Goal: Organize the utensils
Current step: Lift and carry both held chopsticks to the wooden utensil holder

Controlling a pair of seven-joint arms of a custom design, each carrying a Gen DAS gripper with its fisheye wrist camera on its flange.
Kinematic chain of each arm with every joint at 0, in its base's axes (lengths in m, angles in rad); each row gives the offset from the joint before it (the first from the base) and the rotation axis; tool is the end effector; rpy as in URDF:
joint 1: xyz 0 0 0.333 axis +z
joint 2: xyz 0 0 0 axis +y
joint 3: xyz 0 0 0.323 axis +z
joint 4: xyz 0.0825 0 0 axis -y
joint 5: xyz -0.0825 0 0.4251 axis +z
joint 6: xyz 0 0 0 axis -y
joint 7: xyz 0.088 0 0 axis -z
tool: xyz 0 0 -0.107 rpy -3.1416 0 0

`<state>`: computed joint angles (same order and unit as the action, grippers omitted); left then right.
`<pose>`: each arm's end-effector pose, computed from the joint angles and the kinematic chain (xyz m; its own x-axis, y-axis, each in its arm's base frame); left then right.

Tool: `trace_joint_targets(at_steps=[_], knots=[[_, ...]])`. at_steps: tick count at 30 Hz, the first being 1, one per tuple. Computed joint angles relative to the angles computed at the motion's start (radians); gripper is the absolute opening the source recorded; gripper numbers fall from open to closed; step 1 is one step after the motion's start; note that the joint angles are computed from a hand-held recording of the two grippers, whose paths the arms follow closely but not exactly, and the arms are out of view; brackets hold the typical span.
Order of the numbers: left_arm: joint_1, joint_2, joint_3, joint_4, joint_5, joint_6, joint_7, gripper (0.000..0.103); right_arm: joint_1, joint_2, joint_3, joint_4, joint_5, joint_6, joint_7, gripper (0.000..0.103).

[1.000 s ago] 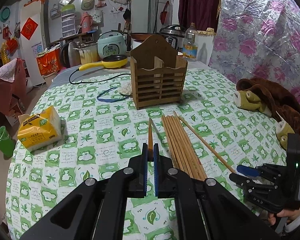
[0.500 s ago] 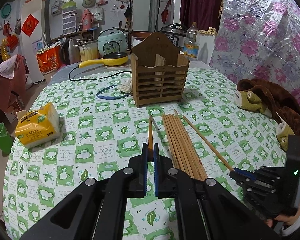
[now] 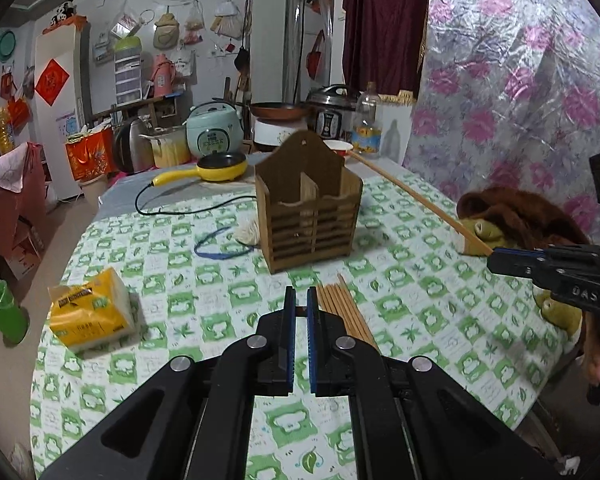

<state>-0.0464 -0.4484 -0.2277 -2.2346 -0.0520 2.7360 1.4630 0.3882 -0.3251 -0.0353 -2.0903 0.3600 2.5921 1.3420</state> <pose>0.4853 -0.1554 0.6523 -0.1761 -0.9836 0.0398 -0.5856 0.0722 -0.8074 0.5158 0.1800 0.6551 0.4191 -0.8872 -0.1930 -0.6542 -0.1478 -0.7417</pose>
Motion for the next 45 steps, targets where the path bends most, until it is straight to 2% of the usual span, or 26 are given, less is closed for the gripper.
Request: trace_joint_targets(at_steps=[6, 15, 24, 29, 33, 40, 45], knots=[[-0.006, 0.018, 0.014, 0.023, -0.012, -0.005, 0.016, 0.006, -0.045, 0.103, 0.009, 0.14, -0.026, -0.162, 0.047, 0.006], [-0.007, 0.034, 0.026, 0.075, -0.02, 0.004, 0.054, 0.006, -0.098, 0.19, 0.044, 0.278, -0.058, -0.282, 0.087, 0.006], [0.066, 0.089, -0.029, 0.213, 0.112, 0.04, 0.016, 0.006, -0.13, 0.288, 0.066, 0.445, -0.068, -0.435, 0.125, 0.006], [0.079, 0.152, -0.043, 0.296, 0.179, 0.036, -0.027, 0.006, -0.146, 0.353, 0.077, 0.549, -0.06, -0.528, 0.14, 0.006], [0.066, 0.217, -0.037, 0.359, 0.216, 0.024, -0.061, 0.006, -0.157, 0.398, 0.086, 0.624, -0.062, -0.566, 0.151, 0.006], [0.023, 0.314, -0.002, 0.446, 0.265, -0.028, -0.101, 0.006, -0.184, 0.484, 0.095, 0.755, -0.046, -0.688, 0.189, 0.006], [0.0, 0.345, 0.024, 0.468, 0.273, -0.048, -0.096, 0.006, -0.214, 0.558, 0.103, 0.866, 0.013, -0.789, 0.231, 0.006]])
